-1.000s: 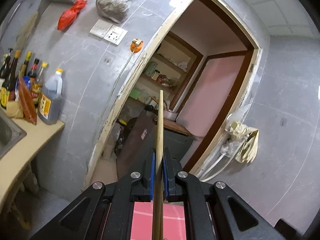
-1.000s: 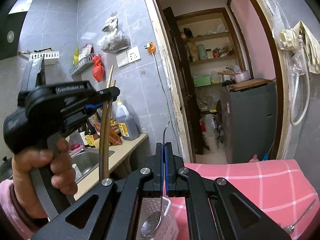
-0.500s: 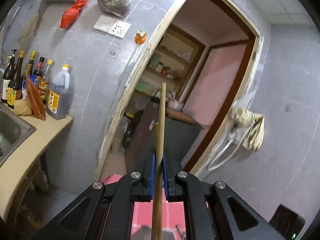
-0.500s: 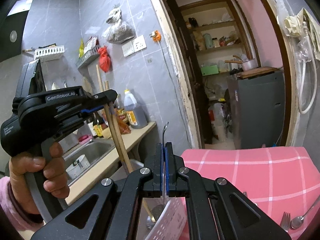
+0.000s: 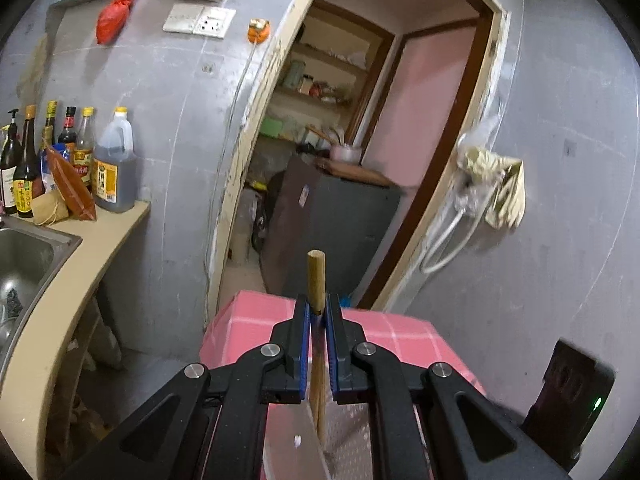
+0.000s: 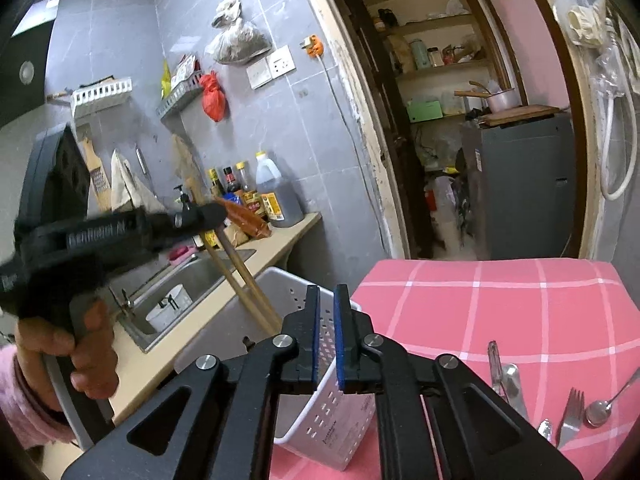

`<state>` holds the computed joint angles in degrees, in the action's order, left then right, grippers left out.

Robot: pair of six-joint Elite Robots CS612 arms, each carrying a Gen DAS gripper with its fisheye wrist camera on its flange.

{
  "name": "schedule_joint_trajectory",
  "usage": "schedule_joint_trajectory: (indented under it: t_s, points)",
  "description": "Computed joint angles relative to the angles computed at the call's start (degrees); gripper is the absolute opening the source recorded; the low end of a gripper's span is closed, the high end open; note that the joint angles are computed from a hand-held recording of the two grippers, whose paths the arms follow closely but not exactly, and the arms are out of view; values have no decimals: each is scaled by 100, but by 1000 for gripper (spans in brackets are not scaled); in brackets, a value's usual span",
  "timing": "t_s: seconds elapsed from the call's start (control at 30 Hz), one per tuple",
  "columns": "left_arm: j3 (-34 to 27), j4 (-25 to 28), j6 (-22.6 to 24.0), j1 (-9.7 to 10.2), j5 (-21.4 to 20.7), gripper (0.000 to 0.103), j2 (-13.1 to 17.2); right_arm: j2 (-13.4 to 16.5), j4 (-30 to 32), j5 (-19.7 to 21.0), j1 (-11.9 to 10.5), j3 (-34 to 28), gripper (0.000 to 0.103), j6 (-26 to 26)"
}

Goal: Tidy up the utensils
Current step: 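Carry chopstick and spoon to the white caddy and drop them in, then lift both tools back over the utensil pile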

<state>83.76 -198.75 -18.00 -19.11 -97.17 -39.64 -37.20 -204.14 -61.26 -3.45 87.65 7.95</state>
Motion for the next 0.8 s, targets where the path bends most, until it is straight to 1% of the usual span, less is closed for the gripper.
schedule_joint_trajectory:
  t_s: [0.03,0.07,0.1,0.13,0.2,0.23,0.3,0.33,0.37,0.4,0.43,0.47,0.5,0.53,0.6,0.63,0.67,0.7,0.77,0.8]
  points:
    - [29,60,5,-1,-34,8,-20,-13,-17,-12,-8,7,9,35]
    - [60,110,3,-4,-47,8,-40,-34,-72,-44,-21,43,13,75]
    - [73,128,-6,6,-100,8,-45,-55,-110,-80,-30,71,19,100]
    - [103,149,-53,12,-170,8,-59,-80,-169,-126,-43,115,23,135]
    - [157,143,-148,13,-241,9,-76,-141,-291,-272,-69,218,37,207]
    - [187,150,-168,4,-244,9,-88,-171,-326,-339,-80,260,39,231]
    - [255,149,-156,-30,-184,10,-117,-255,-435,-558,-115,410,50,257]
    - [295,132,-124,-55,-132,15,-134,-293,-469,-639,-131,460,53,269]
    - [346,92,-73,-88,-62,24,-155,-323,-506,-706,-147,509,58,279]
    - [416,14,-18,-136,68,30,-180,-359,-550,-780,-170,572,60,289]
    - [467,-81,4,-175,181,44,-190,-396,-589,-850,-197,638,62,285]
    - [503,-176,5,-205,277,54,-193,-433,-636,-926,-225,708,66,274]
    - [559,-302,0,-245,402,56,-200,-465,-702,-983,-255,775,71,266]
    - [604,-377,14,-278,486,58,-210,-495,-742,-1032,-276,826,73,263]
    - [670,-423,86,-341,647,64,-235,-551,-843,-1159,-325,938,79,250]
    - [712,-448,124,-383,779,71,-255,-572,-896,-1200,-345,983,81,249]
    - [764,-509,169,-434,940,77,-274,-599,-988,-1256,-377,1055,86,245]
    - [820,-621,222,-488,1099,80,-288,-625,-1022,-1291,-392,1084,90,245]
    - [925,-853,343,-595,1368,89,-313,-674,-1170,-1394,-439,1190,94,207]
    - [965,-939,395,-644,1490,92,-325,-696,-1221,-1423,-458,1233,95,180]
